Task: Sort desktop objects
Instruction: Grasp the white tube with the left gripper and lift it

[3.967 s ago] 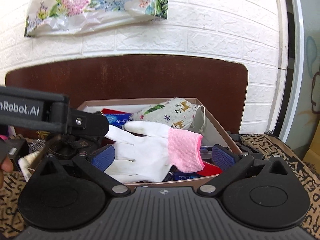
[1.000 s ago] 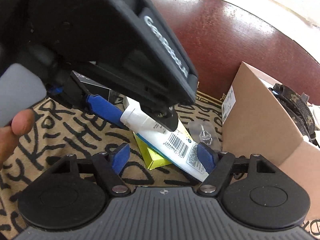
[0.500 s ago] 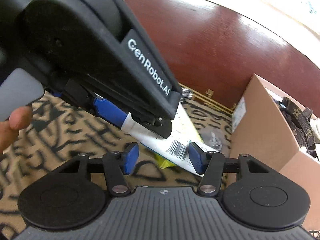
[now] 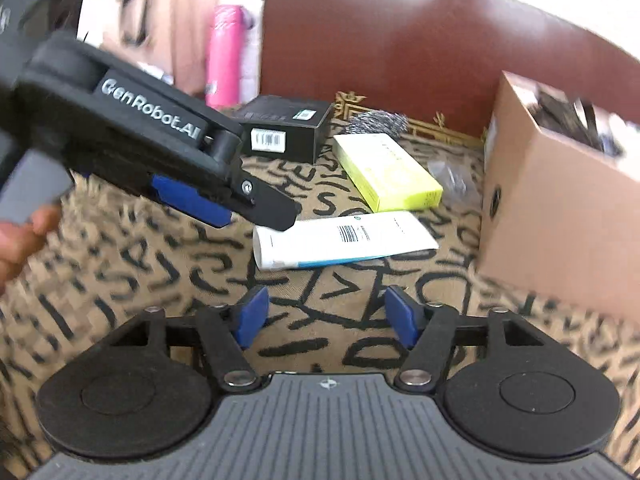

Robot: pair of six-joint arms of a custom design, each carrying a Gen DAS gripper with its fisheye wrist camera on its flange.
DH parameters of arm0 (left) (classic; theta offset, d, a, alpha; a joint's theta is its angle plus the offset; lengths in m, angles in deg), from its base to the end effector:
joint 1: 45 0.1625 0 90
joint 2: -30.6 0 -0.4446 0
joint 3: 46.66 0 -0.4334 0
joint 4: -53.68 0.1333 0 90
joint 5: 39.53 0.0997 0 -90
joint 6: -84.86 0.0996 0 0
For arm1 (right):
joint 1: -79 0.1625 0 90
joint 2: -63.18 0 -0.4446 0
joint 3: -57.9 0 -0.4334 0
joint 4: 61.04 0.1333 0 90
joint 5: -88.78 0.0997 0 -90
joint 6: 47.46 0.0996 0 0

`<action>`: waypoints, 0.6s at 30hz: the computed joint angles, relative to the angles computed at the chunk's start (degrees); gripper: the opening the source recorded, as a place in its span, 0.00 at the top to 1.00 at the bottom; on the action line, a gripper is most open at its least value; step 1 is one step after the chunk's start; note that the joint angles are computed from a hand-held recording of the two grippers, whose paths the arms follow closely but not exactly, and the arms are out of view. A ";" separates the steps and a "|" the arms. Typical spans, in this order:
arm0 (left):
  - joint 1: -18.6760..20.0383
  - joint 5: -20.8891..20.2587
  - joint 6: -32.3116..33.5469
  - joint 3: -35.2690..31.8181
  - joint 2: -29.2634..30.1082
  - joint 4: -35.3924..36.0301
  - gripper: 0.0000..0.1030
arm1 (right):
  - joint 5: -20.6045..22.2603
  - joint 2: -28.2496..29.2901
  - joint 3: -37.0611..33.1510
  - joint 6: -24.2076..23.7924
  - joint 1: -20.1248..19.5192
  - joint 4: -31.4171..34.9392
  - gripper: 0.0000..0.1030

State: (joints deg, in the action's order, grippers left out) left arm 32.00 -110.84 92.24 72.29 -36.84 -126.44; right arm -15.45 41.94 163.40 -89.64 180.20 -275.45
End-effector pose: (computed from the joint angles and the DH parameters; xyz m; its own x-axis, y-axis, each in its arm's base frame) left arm 0.0312 -0.5995 0.2223 -0.9374 0.1159 -0.3285 0.2987 0.7527 -0.5867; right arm 0.2225 -0.5637 -0.1172 -0.6277 -0.5278 0.5722 -0.7692 0.5336 -0.3517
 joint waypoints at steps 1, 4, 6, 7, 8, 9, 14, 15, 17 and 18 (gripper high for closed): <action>-0.05 0.04 0.79 -0.68 0.46 0.06 0.27 | 0.77 -0.24 -0.03 1.65 0.17 1.00 0.31; -0.32 1.23 2.20 -3.07 1.82 2.89 0.28 | 1.42 1.26 -2.63 4.37 0.72 1.86 0.28; -0.08 0.95 2.90 -3.84 1.60 5.91 0.28 | 1.01 2.41 -4.45 6.24 1.20 2.28 0.26; -0.08 1.10 3.21 -4.06 1.60 6.62 0.29 | 1.25 2.78 -4.66 7.27 1.05 2.08 0.23; -0.09 1.35 3.18 -4.15 1.63 6.86 0.29 | 0.63 3.52 -5.88 8.41 1.13 2.65 0.22; -0.01 1.22 3.02 -4.30 1.59 7.54 0.29 | -0.42 4.24 -6.78 9.20 1.23 2.69 0.22; 0.18 -0.11 2.36 -5.26 1.91 11.48 0.39 | -1.65 4.28 -5.88 8.03 0.28 -1.04 0.34; 0.18 -0.65 2.10 -5.37 2.11 11.93 0.40 | -2.20 3.80 -5.00 7.84 -0.08 -2.25 0.34; 0.21 -2.76 2.24 -5.68 2.69 12.76 0.41 | -4.29 3.30 -3.86 7.69 -0.71 -4.70 0.35; 0.05 -3.41 2.25 -5.78 3.07 12.97 0.41 | -5.18 3.01 -3.30 7.56 -1.02 -6.05 0.35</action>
State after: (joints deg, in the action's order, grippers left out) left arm 32.05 -114.25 94.49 66.51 -33.77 -113.48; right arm -20.63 44.96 160.10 -82.09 179.18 -281.50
